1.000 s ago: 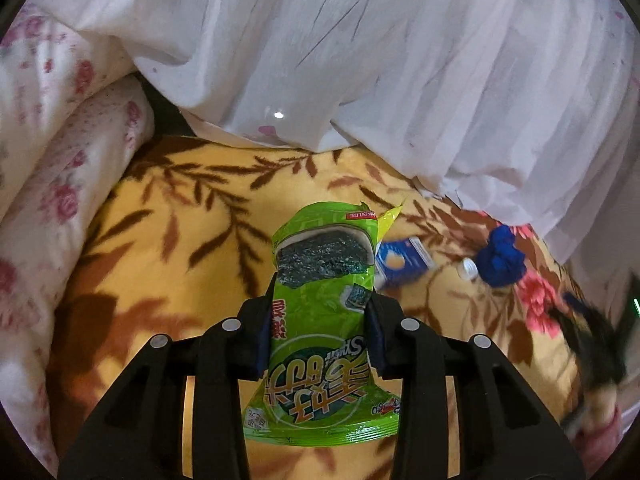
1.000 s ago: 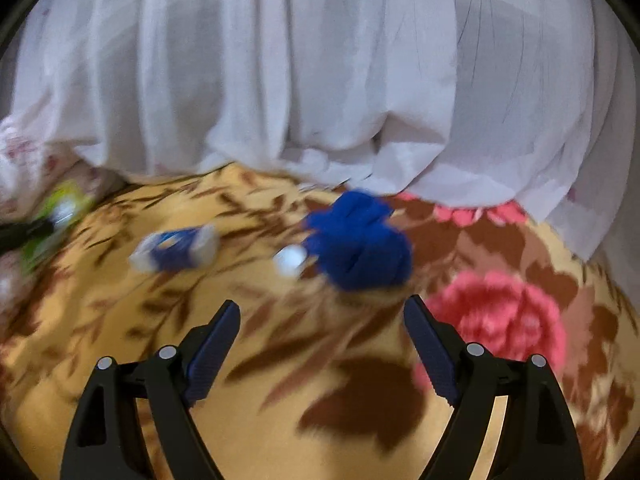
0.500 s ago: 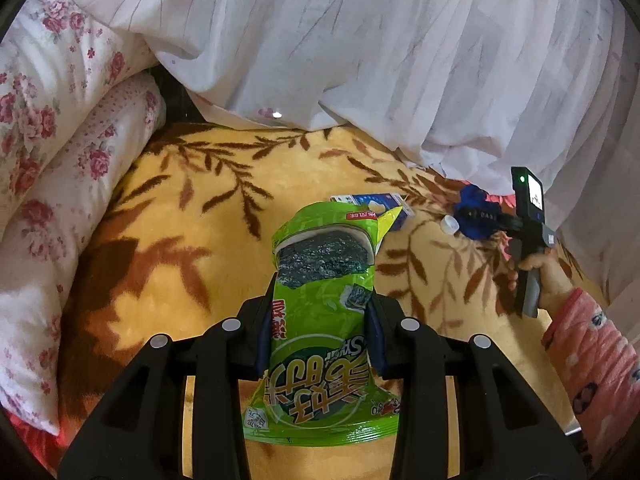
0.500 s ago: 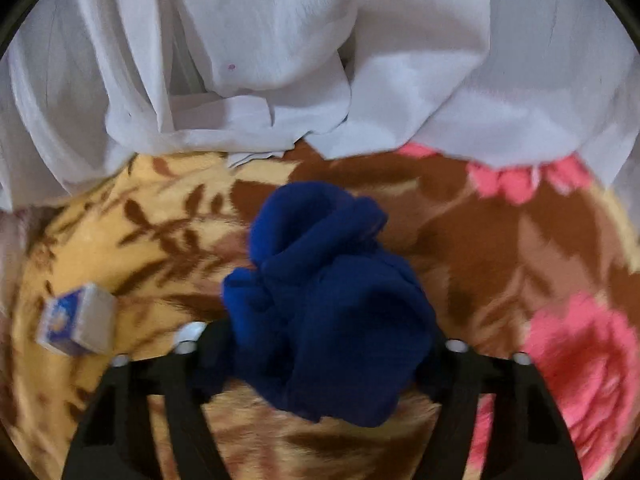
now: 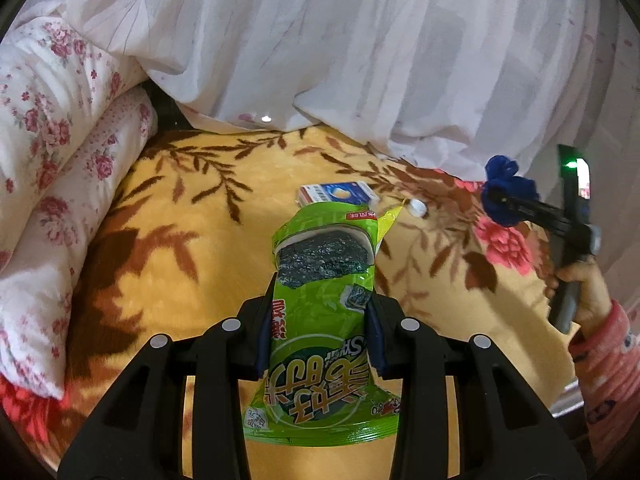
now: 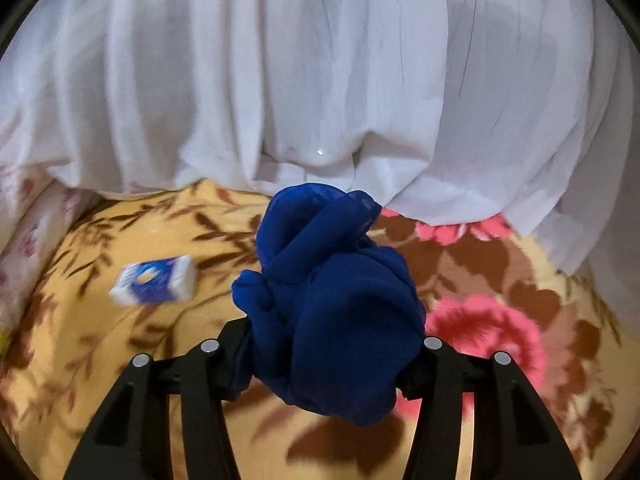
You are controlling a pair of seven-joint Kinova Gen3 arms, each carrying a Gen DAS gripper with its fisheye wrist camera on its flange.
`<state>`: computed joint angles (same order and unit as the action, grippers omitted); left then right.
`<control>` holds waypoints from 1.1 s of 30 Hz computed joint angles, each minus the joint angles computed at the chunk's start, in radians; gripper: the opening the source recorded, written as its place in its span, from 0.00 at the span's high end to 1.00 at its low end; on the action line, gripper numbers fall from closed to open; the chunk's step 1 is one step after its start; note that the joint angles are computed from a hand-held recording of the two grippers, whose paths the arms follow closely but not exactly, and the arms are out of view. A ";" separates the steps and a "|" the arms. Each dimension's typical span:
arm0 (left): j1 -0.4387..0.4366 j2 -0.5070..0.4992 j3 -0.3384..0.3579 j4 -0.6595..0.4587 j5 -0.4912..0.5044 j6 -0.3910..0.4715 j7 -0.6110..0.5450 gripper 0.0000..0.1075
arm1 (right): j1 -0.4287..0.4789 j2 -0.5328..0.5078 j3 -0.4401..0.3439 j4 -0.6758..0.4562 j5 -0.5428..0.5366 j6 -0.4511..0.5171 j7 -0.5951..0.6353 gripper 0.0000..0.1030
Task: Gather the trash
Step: 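Grasp the blue cloth with the right tool while the left tool holds the green pack, then lower both tools over the bucket and release the green pack and blue cloth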
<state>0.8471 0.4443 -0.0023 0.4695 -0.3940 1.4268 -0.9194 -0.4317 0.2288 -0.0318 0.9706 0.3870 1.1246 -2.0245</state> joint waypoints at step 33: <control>0.186 -0.197 0.275 0.644 0.030 0.012 0.329 0.67 | 0.003 -0.624 -0.507 0.705 -0.280 0.071 -0.160 0.48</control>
